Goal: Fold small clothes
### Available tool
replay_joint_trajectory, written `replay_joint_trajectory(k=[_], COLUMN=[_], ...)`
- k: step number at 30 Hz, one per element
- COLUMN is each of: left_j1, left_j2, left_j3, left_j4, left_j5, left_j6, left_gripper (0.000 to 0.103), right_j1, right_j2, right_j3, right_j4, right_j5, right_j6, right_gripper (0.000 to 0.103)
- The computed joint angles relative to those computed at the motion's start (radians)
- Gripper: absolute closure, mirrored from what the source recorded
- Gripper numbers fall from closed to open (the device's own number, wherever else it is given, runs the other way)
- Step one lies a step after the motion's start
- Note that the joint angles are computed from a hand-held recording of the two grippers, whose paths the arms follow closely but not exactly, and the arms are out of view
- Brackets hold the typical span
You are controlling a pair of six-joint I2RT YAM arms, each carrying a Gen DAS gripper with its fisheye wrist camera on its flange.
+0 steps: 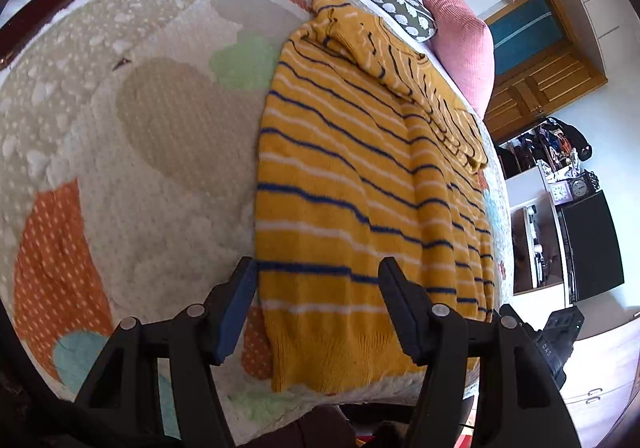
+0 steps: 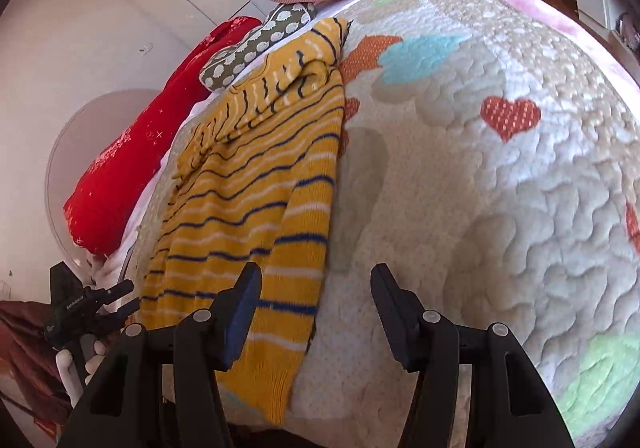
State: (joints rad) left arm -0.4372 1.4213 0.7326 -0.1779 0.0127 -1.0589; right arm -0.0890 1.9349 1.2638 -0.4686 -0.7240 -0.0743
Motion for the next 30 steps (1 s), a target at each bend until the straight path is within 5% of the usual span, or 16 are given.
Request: replay_joint_trajectory(k=[7,8,11,13,16,18,21,22,23,24,25,30], left_j1=[-0.088,-0.092,-0.113,-0.113,-0.071,-0.037,-0.004,-0.008,-0.017,-0.024,-0.026,-0.073], left_j2=[0.016,0.01,0.006,0.011,0.037,0.063,0.113,0.119,0.119,0.121,0.106,-0.036], left_j3=[-0.047,-0.06,-0.068,-0.064,-0.065,-0.079,-0.07,-0.049,-0.024,0.0,-0.009,-0.063], left_j4=[0.123,0.154,0.189,0.198,0.235,0.296,0.337,0.3,0.242,0.181,0.165,0.095], left_j5=[-0.013,0.005,0.022,0.011,0.051,0.099,0.161,0.15,0.122,0.1,0.088,-0.007], left_j6=[0.009,0.014,0.028,0.032,0.023,0.004,-0.02,-0.012,-0.004,0.002,-0.011,-0.054], left_gripper=[0.034,0.037,0.075,0.075,0.06,0.035,0.036,0.041,0.074,0.092,0.093,0.094], right_j1=[-0.023,-0.023,-0.008,0.009,0.053,0.078,0.111,0.124,0.136,0.146,0.147,0.09], right_j2=[-0.048,-0.049,-0.051,-0.054,-0.055,-0.051,-0.045,-0.048,-0.054,-0.059,-0.053,-0.064], right_j3=[-0.107,-0.114,-0.133,-0.141,-0.141,-0.141,-0.136,-0.14,-0.149,-0.156,-0.152,-0.17], right_j4=[0.066,0.068,0.082,0.077,0.102,0.136,0.174,0.189,0.202,0.21,0.198,0.185], right_j5=[-0.064,-0.079,-0.112,-0.13,-0.099,-0.072,-0.038,-0.019,0.003,0.037,0.049,-0.05], right_j6=[0.015,0.013,0.016,0.017,0.035,0.056,0.092,0.103,0.111,0.12,0.124,0.186], right_gripper=[0.042,0.042,0.04,0.04,0.04,0.04,0.041,0.042,0.056,0.071,0.091,0.093])
